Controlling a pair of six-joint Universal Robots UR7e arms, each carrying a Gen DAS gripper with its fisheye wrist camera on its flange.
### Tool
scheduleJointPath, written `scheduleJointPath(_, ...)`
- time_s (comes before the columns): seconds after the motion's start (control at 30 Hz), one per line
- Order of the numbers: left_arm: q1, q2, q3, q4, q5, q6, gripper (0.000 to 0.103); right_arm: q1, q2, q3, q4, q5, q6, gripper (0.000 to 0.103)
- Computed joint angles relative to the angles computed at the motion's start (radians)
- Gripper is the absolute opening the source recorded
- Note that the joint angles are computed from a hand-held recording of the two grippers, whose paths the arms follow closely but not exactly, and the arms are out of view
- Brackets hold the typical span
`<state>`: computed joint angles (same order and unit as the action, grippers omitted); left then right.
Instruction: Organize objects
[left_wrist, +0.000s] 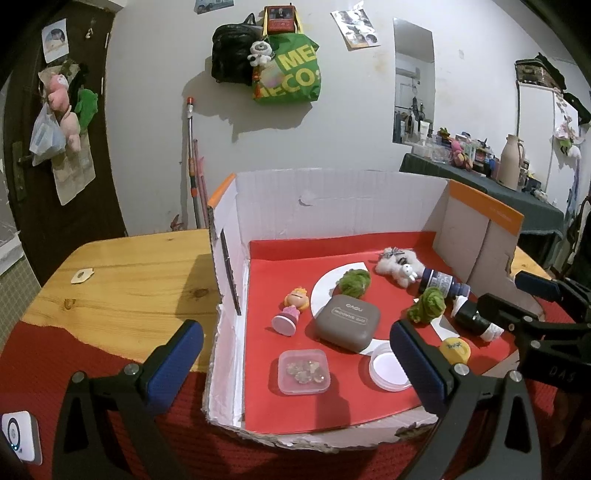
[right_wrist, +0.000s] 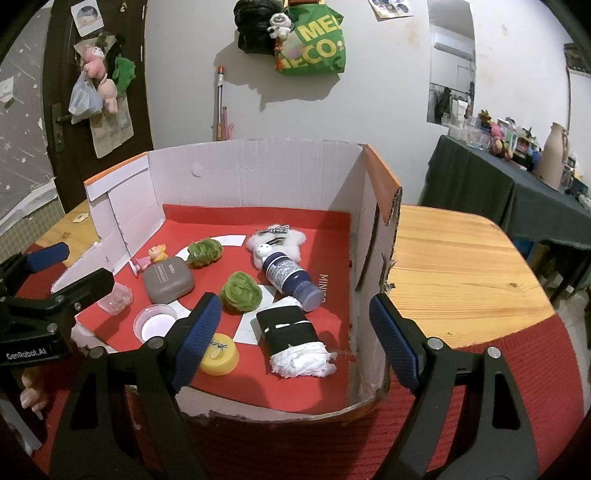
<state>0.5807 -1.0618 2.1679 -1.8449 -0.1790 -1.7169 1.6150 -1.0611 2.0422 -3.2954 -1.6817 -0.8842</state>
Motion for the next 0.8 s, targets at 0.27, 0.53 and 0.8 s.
scheduleJointPath(0.27, -0.006, 0.008, -0.012, 0.059, 0.01, -0.045, 0.103, -0.004, -0.005, 0.005, -0.015, 0.009, 0.003, 0.089)
scheduleJointPath(0.53, -0.009, 0.009, -0.015, 0.08, 0.011, -0.06, 0.103, -0.004, -0.003, 0.002, -0.021, 0.004, 0.015, 0.089)
scheduleJointPath(0.8, -0.009, 0.009, -0.016, 0.081, 0.011, -0.061, 0.103, -0.003, -0.003, 0.002, -0.022, 0.003, 0.014, 0.089)
